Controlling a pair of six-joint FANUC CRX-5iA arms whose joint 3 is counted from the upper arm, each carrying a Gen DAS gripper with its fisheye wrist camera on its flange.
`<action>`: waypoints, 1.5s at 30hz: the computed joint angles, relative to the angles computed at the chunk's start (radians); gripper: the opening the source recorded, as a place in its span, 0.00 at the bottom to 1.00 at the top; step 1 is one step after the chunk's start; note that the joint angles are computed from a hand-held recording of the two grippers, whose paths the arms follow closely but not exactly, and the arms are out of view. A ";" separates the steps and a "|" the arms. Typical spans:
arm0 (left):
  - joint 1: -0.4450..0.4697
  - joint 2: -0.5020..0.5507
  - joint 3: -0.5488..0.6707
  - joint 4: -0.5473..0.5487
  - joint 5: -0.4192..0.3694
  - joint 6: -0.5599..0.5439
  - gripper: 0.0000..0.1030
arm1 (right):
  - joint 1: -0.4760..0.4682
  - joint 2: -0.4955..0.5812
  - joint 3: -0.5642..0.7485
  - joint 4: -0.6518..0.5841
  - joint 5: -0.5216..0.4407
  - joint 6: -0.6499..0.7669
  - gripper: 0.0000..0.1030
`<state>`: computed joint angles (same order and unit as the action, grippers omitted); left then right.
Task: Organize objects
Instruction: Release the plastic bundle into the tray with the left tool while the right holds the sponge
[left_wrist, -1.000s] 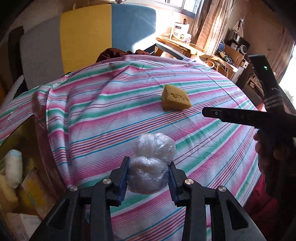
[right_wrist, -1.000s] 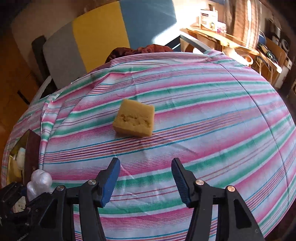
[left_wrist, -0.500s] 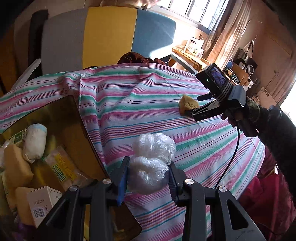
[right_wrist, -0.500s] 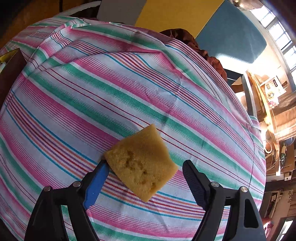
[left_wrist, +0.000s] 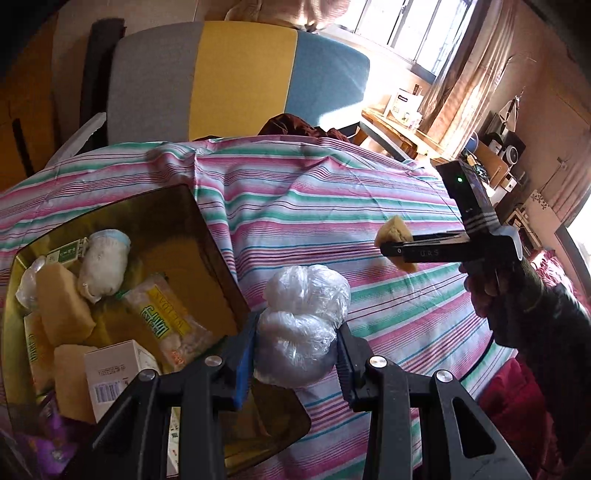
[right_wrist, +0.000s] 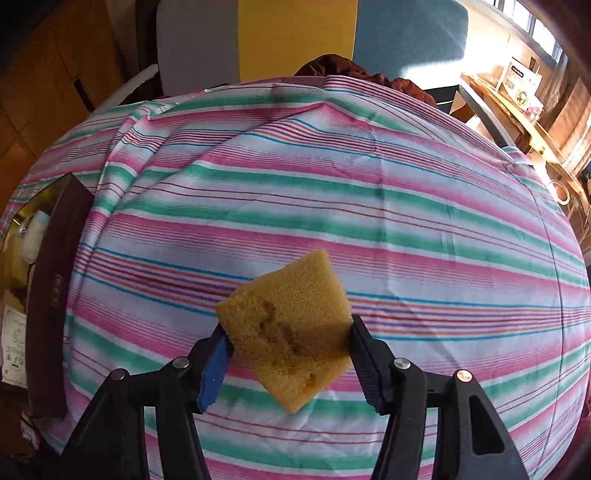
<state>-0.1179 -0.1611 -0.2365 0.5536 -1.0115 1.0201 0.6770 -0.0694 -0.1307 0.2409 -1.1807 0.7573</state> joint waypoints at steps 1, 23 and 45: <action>0.010 -0.013 -0.008 -0.002 0.003 0.000 0.37 | 0.021 -0.013 -0.011 -0.001 0.007 -0.027 0.59; 0.319 -0.304 -0.168 -0.153 0.098 0.045 0.38 | 0.245 -0.040 -0.161 0.163 0.126 -0.254 0.59; 0.361 -0.301 -0.166 -0.262 0.085 0.129 0.38 | 0.253 -0.027 -0.161 0.187 0.087 -0.262 0.51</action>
